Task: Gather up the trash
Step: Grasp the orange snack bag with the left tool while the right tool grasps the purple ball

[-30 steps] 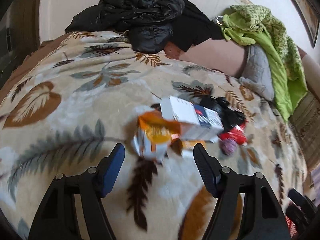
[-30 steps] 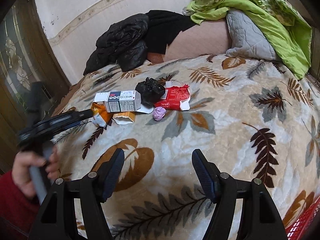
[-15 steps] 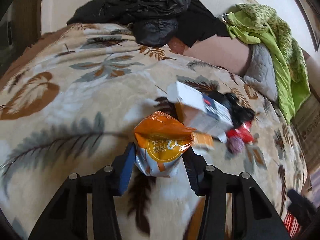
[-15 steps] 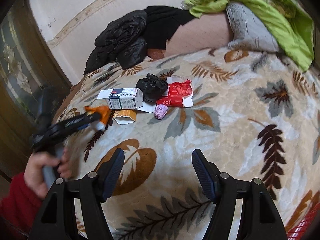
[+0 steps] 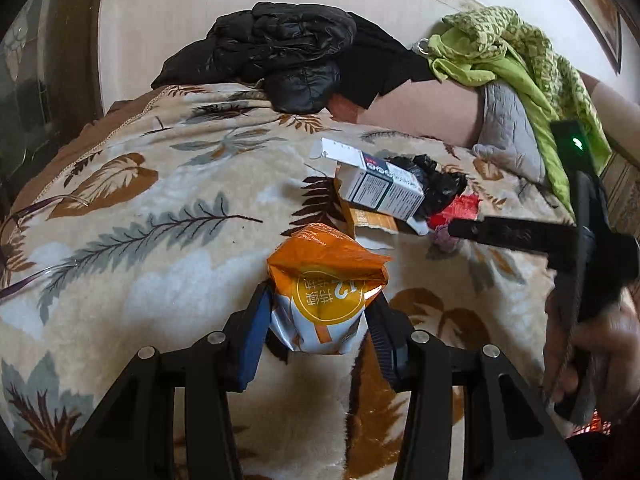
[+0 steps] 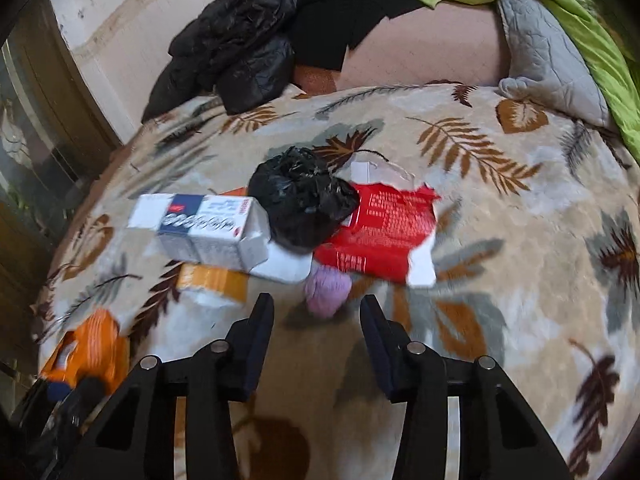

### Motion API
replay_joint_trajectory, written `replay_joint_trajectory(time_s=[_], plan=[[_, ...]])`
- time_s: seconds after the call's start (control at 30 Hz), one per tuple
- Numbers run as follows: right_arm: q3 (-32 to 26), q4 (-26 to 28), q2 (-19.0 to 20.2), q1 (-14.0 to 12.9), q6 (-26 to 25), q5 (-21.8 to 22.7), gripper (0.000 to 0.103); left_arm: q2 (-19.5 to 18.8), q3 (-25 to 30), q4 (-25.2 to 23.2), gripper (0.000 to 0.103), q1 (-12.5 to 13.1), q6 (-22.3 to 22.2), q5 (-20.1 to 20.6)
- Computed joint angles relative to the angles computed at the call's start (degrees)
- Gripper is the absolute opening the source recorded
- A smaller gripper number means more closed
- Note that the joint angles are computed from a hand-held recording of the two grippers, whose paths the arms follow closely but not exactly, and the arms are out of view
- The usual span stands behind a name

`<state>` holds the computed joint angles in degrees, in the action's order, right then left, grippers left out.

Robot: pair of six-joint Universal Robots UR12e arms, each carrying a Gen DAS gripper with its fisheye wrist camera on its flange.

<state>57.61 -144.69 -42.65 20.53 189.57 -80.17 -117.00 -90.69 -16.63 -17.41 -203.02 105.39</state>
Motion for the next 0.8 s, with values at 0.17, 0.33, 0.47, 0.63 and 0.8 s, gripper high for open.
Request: replay_joint_trajectory(time_s=[0.17,0.33,0.47,0.63,0.8], plan=[[-3.78,3.06,2.65,-0.16,1.21,-0.65,0.038,-0.26,0.21,-0.43,0.046,0.31,0.64,-1.27],[-3.45,2.73,2.59,0.19,-1.55,0.74,0.028,-0.65,0.66,-1.27,0.046,0.38,1.15,-2.1],[0.15,-0.18,0.39,0.42,-3.04,0.59,0.027,-0.72,0.65,-1.04,0.046,0.31,1.22,-1.56],[7.98,-7.95,-4.48,0.55,-3.32,-0.07,0.027,-0.6,0.38,-0.48,0.046,0.11,1.46,-0.17],[16.12,-15.76,-9.3,1.3,-3.8,-2.7,0.027,-0.45,0.03,0.54,0.046,-0.43,2.38,0.84]])
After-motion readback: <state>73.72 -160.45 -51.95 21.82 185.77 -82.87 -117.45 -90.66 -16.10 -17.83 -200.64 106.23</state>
